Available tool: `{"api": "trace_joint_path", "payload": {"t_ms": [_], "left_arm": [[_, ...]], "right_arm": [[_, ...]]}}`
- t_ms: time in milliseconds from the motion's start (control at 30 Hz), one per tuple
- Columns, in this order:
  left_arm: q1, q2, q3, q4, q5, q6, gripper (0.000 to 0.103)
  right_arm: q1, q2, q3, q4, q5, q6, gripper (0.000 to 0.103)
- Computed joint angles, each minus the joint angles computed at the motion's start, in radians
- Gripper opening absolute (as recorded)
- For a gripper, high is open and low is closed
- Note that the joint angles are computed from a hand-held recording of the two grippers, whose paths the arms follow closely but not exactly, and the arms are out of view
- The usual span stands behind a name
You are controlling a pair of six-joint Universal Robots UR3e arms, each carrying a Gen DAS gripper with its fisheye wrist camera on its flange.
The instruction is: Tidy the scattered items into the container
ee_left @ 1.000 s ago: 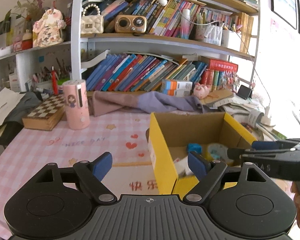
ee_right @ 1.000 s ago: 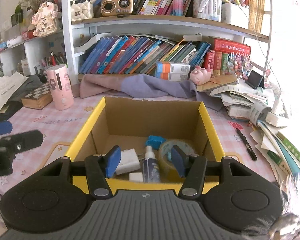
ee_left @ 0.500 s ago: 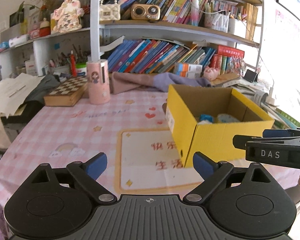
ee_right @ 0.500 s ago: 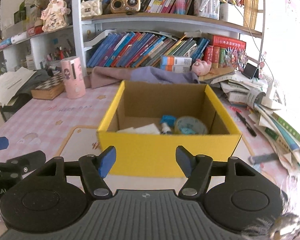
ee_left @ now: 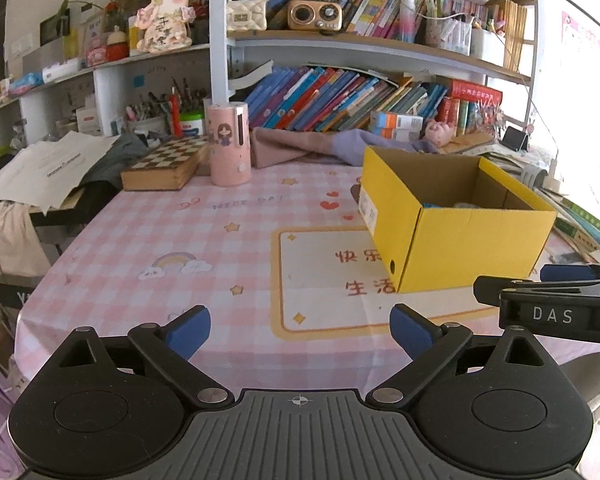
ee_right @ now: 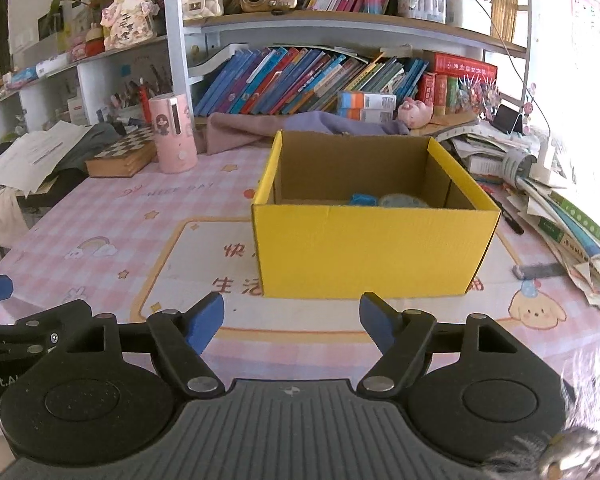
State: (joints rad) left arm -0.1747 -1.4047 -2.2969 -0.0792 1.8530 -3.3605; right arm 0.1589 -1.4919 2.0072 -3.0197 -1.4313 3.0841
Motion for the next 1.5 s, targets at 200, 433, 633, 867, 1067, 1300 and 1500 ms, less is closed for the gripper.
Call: {"api": "trace_joint_path", "payload": {"t_ms": [200, 433, 633, 867, 1067, 1300, 1500], "left_arm": [[0.002, 0.039, -0.032, -0.025, -0.004, -0.003, 0.101], [-0.001, 0.06, -0.042, -0.059, -0.001, -0.013, 0.101], [-0.007, 0.07, -0.042, -0.083, 0.004, -0.012, 0.101], [-0.014, 0.078, -0.045, -0.089, 0.017, -0.021, 0.102], [-0.013, 0.092, -0.052, -0.092, 0.005, -0.019, 0.102], [-0.016, 0.096, -0.051, -0.105, 0.008, -0.026, 0.102], [-0.015, 0.093, -0.049, -0.112, 0.012, -0.026, 0.103]], "right_arm": [[0.021, -0.023, 0.034, 0.002, -0.017, 0.009, 0.08], [0.033, -0.039, 0.055, 0.011, -0.023, 0.009, 0.084], [0.034, -0.049, 0.068, 0.011, -0.022, 0.014, 0.087], [0.032, -0.067, 0.085, 0.013, -0.014, 0.011, 0.088], [0.029, -0.076, 0.09, 0.018, -0.011, 0.01, 0.089], [0.029, -0.075, 0.089, 0.016, -0.01, 0.01, 0.092], [0.039, -0.078, 0.095, 0.015, -0.022, 0.009, 0.095]]}}
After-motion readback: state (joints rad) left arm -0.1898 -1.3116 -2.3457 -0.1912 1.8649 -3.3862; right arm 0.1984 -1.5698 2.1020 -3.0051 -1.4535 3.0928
